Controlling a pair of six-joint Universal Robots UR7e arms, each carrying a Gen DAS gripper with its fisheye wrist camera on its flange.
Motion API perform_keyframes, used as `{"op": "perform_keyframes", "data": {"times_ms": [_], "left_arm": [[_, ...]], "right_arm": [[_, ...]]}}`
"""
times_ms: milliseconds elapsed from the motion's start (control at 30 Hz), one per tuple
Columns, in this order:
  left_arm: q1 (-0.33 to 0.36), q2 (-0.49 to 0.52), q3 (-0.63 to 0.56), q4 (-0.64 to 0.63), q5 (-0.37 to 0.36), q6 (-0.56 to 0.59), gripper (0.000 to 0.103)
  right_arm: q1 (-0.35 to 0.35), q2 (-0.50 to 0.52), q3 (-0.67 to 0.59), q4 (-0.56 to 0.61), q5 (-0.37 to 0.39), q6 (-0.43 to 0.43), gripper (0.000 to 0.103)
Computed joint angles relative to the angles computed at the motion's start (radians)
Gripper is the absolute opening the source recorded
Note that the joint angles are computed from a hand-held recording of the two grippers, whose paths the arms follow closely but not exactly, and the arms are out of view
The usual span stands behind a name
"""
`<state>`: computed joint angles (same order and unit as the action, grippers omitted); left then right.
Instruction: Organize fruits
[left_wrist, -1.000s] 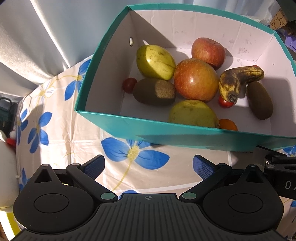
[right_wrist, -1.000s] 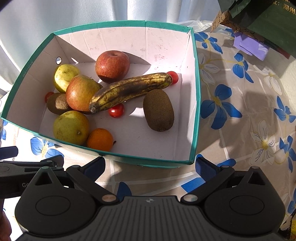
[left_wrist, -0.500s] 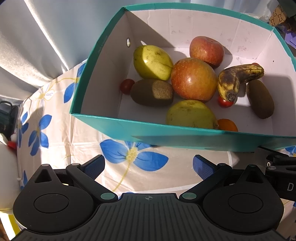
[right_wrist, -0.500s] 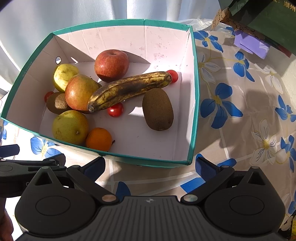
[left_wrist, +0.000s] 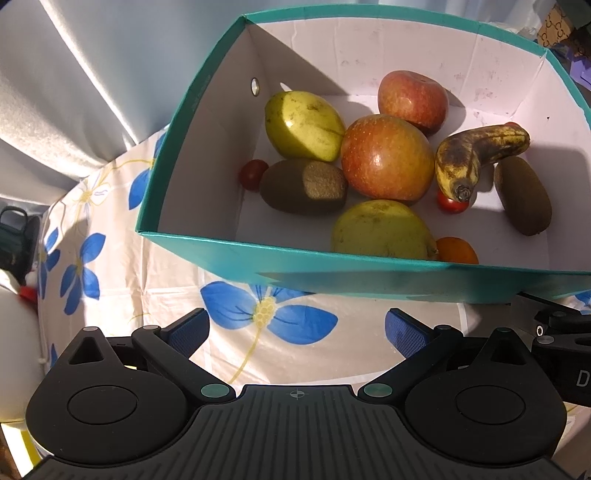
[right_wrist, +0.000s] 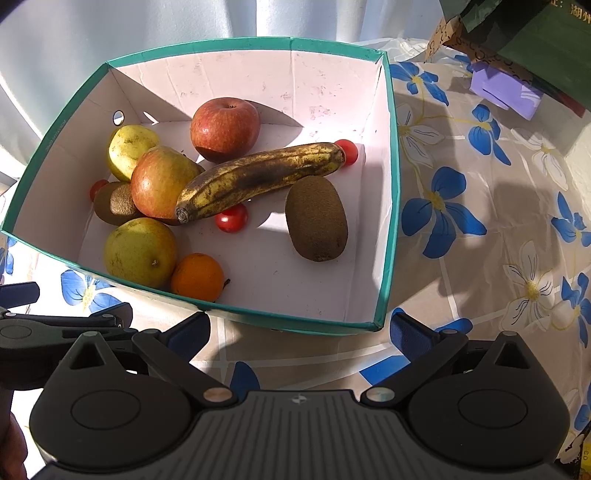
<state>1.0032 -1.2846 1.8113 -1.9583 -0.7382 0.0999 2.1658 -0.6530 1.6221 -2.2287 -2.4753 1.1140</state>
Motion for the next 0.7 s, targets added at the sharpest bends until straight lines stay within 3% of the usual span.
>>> {"op": "perform_keyframes", "data": {"times_ms": [700], "left_arm": [[0.001, 0.005, -0.002, 0.0, -0.003, 0.011, 0.103]], "right_arm": [[-0.002, -0.003, 0.004, 0.0, 0.0, -0.007, 0.103]]}}
